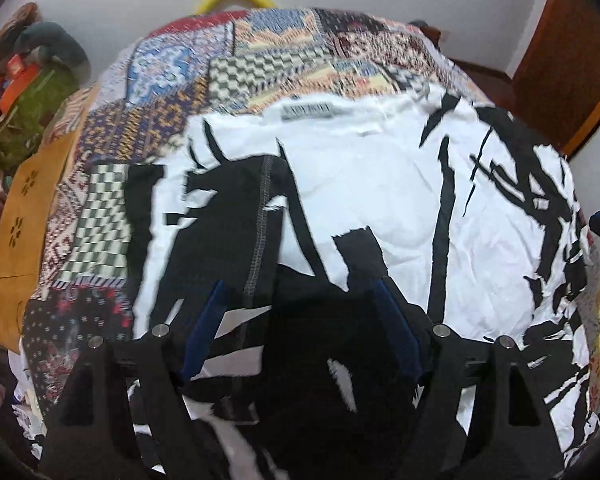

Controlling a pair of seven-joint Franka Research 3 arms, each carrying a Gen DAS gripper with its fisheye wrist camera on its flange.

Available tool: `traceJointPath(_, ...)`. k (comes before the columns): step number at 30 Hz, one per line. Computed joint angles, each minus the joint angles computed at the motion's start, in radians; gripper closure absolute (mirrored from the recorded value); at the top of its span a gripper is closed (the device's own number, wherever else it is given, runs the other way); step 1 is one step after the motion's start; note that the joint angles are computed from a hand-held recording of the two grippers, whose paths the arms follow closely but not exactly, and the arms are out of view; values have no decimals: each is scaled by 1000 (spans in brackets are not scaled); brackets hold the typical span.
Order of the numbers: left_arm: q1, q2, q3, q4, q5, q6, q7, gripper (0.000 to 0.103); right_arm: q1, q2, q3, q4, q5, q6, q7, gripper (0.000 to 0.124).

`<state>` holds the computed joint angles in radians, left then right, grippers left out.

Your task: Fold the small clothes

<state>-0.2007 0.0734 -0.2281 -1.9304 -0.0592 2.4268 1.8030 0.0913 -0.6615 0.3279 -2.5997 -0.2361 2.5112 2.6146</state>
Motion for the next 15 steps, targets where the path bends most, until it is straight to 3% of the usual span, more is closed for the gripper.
traceJointPath(12, -14, 68, -20, 30, 37, 16, -18, 22, -13, 60, -58, -56, 63, 140, -48, 83)
traceJointPath(15, -14, 66, -21, 23, 41, 27, -14, 22, -21, 74, -58, -68, 78, 195, -50, 102)
